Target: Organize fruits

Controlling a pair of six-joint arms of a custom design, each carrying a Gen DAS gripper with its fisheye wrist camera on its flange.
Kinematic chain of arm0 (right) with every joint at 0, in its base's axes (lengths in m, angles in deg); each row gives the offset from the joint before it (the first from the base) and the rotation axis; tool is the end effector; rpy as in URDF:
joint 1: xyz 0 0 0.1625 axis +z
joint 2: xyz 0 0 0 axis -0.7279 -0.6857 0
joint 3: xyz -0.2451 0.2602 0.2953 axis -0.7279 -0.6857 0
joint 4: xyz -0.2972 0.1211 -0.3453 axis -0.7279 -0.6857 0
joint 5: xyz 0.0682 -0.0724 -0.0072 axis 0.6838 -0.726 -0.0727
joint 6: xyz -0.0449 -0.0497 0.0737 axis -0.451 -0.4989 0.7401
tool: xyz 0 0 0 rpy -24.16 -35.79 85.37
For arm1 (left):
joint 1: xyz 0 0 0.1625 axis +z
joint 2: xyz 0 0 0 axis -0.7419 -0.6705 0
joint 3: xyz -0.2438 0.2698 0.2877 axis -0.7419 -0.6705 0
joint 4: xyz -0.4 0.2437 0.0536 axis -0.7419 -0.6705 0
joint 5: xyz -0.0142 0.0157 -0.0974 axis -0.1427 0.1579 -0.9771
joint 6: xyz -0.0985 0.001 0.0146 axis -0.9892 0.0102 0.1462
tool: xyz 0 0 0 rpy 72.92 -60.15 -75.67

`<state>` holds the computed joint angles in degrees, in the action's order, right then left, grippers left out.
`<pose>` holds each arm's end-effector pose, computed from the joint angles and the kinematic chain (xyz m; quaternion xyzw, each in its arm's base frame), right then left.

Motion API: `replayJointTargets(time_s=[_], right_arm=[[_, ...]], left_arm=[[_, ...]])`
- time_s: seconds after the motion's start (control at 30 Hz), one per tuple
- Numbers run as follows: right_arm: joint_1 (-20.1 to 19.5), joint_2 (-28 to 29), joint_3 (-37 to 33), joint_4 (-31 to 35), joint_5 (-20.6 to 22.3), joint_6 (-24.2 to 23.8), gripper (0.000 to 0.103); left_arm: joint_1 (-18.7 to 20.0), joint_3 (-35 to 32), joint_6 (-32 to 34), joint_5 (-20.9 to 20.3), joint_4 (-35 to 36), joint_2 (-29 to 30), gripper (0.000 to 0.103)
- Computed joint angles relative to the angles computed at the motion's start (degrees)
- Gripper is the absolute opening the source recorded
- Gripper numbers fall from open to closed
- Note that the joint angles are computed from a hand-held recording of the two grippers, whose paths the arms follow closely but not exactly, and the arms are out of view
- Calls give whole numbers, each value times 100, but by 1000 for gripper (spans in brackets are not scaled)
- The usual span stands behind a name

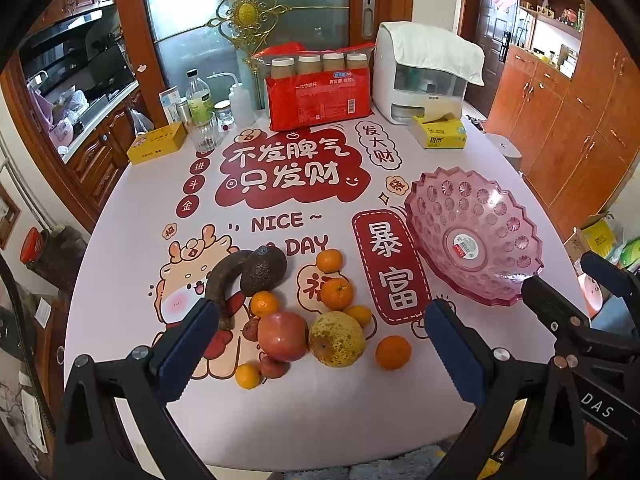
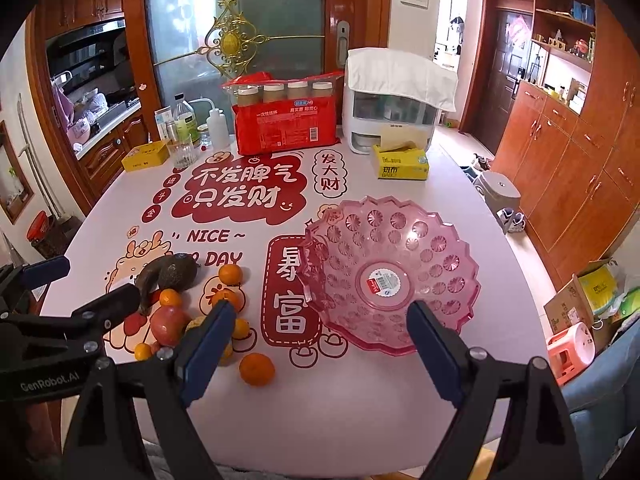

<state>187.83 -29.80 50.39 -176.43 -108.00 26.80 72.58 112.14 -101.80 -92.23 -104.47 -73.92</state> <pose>0.3342 -0.2150 0.0981 0.0114 -0.8317 0.3689 0.4149 -0.1831 -0.3030 0.2626 0.3041 0.8813 -0.1994 0.3019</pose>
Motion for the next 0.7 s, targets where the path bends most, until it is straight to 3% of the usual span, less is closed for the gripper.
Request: replayJointTargets(time_s=[0.13, 0.4, 0.7], right_arm=[[18, 60, -109, 237, 5, 258, 88], [-4, 181, -195, 175, -41, 267, 88], [10, 436, -454, 393, -105, 515, 88]], left_arm=[[59, -20, 156, 6, -58, -31, 102], [107, -18, 238, 9, -129, -30, 102], [605, -161, 1072, -31, -673, 136, 102]])
